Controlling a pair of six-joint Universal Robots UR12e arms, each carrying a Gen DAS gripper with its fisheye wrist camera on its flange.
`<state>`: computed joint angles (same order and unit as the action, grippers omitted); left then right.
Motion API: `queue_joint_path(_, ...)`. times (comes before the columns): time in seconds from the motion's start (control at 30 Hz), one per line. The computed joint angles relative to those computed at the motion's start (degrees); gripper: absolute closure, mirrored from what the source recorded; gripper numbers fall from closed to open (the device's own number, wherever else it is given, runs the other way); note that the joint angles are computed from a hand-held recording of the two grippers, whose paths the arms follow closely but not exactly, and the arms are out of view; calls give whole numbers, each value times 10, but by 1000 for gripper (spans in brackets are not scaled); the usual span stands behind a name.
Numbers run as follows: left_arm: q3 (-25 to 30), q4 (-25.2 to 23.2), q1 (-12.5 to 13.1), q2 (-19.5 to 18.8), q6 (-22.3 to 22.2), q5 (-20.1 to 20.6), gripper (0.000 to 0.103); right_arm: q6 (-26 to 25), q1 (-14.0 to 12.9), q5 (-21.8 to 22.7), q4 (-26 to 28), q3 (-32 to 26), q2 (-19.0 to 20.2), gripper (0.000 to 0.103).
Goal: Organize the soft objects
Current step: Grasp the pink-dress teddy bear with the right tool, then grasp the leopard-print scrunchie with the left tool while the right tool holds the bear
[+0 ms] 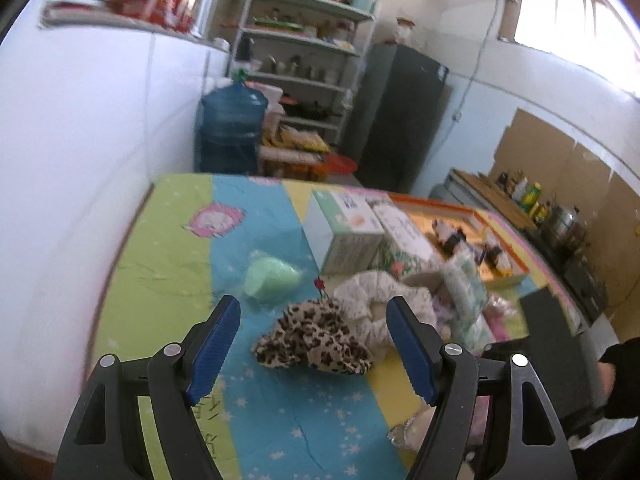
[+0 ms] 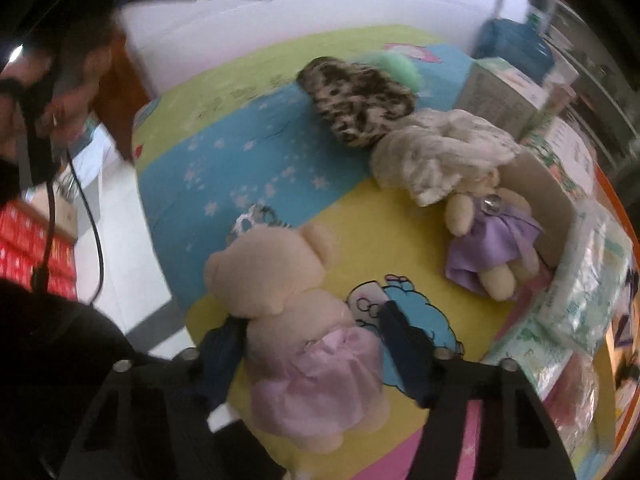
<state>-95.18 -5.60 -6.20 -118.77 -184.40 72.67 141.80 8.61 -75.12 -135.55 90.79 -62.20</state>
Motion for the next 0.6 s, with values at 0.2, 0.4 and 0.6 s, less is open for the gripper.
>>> queue_joint_path(0.2, 31, -47, -4, -35, -14, 1, 26, 77, -12, 25, -12, 12, -8, 55)
queue_joint_path(0.4, 39, -60, -4, -55, -20, -6, 32, 123, -24, 33, -25, 22, -21, 55)
queue_joint_path(0.6, 39, -62, -3, -64, -30, -17, 76, 165, -30, 30, -40, 19, -26, 55)
